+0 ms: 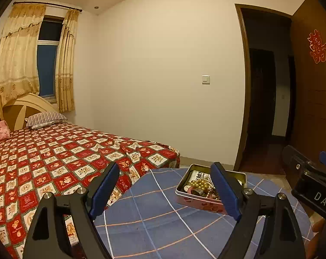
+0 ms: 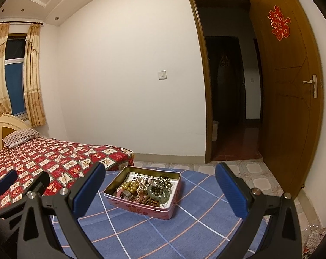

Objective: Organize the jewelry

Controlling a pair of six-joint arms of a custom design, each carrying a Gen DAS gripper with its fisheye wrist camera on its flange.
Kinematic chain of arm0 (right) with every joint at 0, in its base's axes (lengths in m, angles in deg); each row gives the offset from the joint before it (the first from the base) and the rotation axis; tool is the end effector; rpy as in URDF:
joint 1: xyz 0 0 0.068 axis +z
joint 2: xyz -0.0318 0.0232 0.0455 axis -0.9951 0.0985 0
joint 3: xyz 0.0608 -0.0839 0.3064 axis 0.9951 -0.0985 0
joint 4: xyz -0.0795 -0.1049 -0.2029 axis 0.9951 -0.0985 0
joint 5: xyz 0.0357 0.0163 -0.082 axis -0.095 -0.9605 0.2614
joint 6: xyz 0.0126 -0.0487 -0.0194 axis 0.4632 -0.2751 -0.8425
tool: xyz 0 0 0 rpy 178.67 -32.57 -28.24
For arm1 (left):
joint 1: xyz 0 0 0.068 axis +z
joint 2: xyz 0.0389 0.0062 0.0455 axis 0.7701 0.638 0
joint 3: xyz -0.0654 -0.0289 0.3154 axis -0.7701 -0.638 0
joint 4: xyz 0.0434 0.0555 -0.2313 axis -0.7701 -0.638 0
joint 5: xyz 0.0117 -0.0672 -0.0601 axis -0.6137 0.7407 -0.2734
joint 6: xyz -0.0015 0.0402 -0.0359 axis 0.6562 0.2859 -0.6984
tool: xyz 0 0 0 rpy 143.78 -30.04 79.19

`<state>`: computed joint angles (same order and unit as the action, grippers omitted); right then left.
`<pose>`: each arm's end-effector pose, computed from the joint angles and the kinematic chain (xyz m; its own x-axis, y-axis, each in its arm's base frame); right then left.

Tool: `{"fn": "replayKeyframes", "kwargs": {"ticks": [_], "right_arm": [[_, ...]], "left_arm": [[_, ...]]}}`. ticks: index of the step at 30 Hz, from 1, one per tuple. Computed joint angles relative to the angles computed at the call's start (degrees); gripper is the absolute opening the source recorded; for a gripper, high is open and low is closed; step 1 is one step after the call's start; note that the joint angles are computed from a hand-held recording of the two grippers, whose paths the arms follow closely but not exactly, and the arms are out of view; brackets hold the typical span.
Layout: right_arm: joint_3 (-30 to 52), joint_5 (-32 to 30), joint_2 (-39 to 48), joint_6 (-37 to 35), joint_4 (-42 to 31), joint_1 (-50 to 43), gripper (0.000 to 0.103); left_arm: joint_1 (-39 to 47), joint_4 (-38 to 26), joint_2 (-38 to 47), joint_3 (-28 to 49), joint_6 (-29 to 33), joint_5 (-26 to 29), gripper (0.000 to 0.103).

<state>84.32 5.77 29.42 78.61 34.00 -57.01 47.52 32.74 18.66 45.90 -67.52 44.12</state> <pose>0.2789 0.1213 0.1811 -0.2092 0.1391 -0.9679 0.1752 0.9791 0.1029 0.3009 -0.0152 0.1792 -0.2449 0.0002 -0.9695 0.0580 0.9982 -0.0145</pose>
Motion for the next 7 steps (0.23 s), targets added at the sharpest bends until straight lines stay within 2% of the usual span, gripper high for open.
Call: {"fn": "replayKeyframes", "kwargs": {"ticks": [7], "right_arm": [[0.3,-0.1,0.0,0.4,-0.8,-0.2,0.103]], "left_arm": [[-0.8,-1.8,-0.2,0.6,0.2,-2.7,0.086]]}}
